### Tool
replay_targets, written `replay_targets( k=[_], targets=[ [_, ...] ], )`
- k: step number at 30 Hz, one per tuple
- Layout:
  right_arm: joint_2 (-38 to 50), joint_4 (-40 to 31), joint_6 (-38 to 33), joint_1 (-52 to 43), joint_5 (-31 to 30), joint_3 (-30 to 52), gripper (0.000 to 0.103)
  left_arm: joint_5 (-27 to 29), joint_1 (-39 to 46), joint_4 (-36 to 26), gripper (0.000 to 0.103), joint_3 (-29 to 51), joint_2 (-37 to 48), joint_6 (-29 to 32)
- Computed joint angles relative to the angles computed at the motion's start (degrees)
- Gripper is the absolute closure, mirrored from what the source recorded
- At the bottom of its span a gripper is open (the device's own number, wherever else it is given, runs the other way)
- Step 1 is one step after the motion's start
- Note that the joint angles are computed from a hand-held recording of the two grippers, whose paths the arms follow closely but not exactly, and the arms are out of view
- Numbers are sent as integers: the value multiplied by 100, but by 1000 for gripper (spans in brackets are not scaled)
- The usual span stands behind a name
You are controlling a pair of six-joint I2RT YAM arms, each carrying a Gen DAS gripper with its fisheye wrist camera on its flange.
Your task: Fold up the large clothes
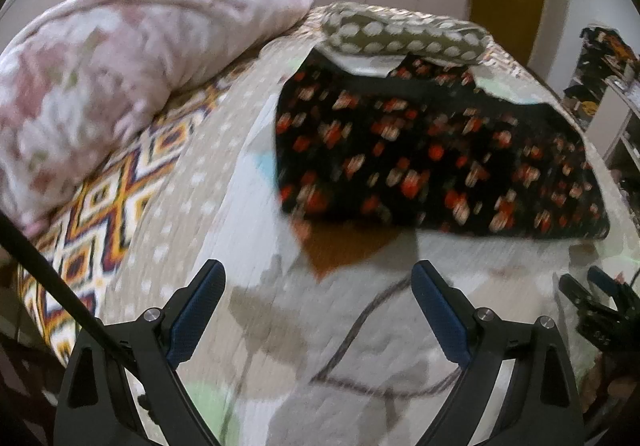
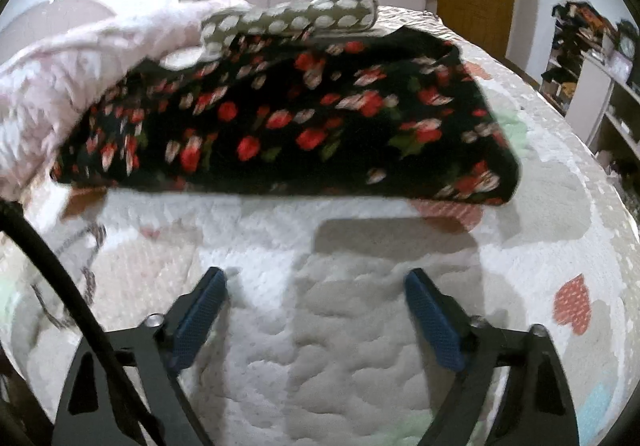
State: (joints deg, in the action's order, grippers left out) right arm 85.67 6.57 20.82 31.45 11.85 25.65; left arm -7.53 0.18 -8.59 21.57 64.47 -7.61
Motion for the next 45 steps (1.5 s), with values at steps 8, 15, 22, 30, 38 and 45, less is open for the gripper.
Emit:
replay_targets(
  k=[8,15,22,30,38,45],
  targets=[
    [-656,18,-69,-2286,-1531,-10,14,-183,-857,743,9,1459,1984,-116],
    [472,248,103,-3236,-2609,857,14,-161,-1101,794,19,2992,3914,-76],
    [1586,339,487,-3076,-3041,1632,42,-1319,-1546,879,26,3587,5016,337],
    [1895,200,644,-3124,-3411,2002,82,-1311,-1721,1059,62,3567,5038,412],
    [992,-1160,313,-2417,-2668,2846,85,-766,-1348,676,71,3132,4084,128],
    [1261,-2195,333,-1009,-1821,4558,86,327,243,529,70,1766,1956,518]
  ],
)
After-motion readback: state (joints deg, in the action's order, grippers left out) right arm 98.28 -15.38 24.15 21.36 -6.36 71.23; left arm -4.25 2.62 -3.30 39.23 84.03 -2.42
